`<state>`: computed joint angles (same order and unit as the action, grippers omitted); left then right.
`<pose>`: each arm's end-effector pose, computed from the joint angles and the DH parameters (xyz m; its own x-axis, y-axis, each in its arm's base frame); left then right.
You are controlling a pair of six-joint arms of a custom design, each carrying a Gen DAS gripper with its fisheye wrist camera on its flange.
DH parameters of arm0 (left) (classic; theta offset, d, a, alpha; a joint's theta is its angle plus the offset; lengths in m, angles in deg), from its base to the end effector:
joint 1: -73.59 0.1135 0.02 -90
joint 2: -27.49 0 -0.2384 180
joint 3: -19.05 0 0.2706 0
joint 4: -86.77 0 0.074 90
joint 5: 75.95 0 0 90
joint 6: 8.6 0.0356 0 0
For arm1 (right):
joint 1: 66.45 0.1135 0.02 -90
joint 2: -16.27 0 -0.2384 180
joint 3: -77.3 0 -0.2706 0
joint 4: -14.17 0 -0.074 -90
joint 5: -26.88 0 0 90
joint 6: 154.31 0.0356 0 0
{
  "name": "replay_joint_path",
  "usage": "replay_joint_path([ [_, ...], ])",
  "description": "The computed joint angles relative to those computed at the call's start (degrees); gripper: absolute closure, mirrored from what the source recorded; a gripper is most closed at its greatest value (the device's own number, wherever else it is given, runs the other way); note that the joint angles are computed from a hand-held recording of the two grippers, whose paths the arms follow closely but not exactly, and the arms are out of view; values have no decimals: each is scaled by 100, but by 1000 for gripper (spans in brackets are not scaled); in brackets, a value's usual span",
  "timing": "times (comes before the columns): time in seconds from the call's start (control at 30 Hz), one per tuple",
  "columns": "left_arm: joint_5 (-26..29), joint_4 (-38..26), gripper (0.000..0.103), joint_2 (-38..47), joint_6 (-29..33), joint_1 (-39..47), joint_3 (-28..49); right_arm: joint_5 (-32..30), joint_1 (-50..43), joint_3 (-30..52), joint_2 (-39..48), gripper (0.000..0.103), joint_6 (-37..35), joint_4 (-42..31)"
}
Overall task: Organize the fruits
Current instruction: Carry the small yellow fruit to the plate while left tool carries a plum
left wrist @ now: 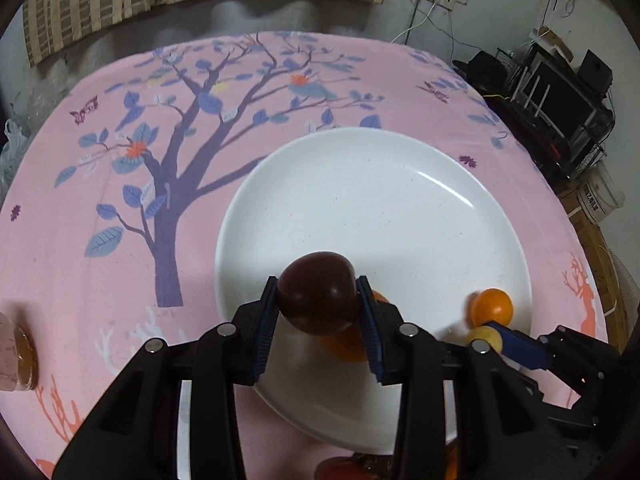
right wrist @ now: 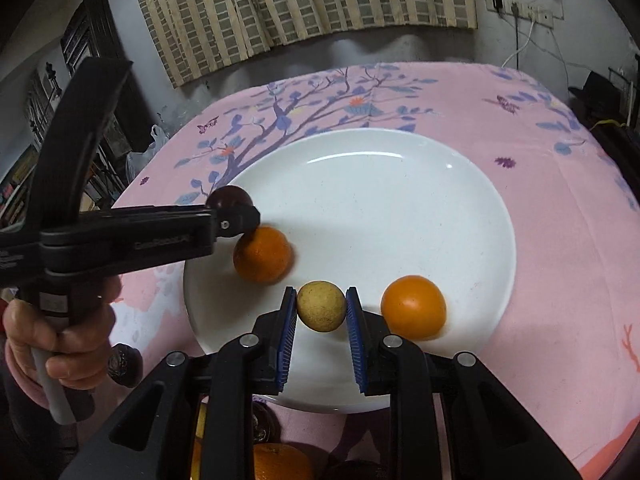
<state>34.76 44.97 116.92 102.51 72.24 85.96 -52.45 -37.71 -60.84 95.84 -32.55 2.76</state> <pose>0.3137 -0.0200 0.1515 -0.7774 0.3553 -0.5190 0.4880 0.8614 -0.1412 0.2331 0.1203 0.1000 -0.7565 0.1751 -0.6302 0.0375 0.9735 0.2255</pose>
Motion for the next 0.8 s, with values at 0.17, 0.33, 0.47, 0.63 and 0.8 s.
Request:
replay_joint_path([
  [0.17, 172, -134, 31, -439, 60, 215, -158, -17, 55, -103, -71, 66, 1, 95],
  [0.33, 600, -536, 12, -1734, 672, 929, -647, 398, 374, -569, -992, 58, 76, -74],
  [0.47, 1399, -849, 9, -2297, 1729, 2194, -1052, 624, 620, -823, -1470, 54, 252, -128],
  [0.63, 1470, -544, 9, -1781, 2470, 3398, -1313, 1227, 1082, -1093, -2020, 53, 476, -450],
  [0.8, 1775, -950, 9, -1156, 3058, 4169, -991, 2376, 2422, -1878, -3802, 50, 1947, -1860],
])
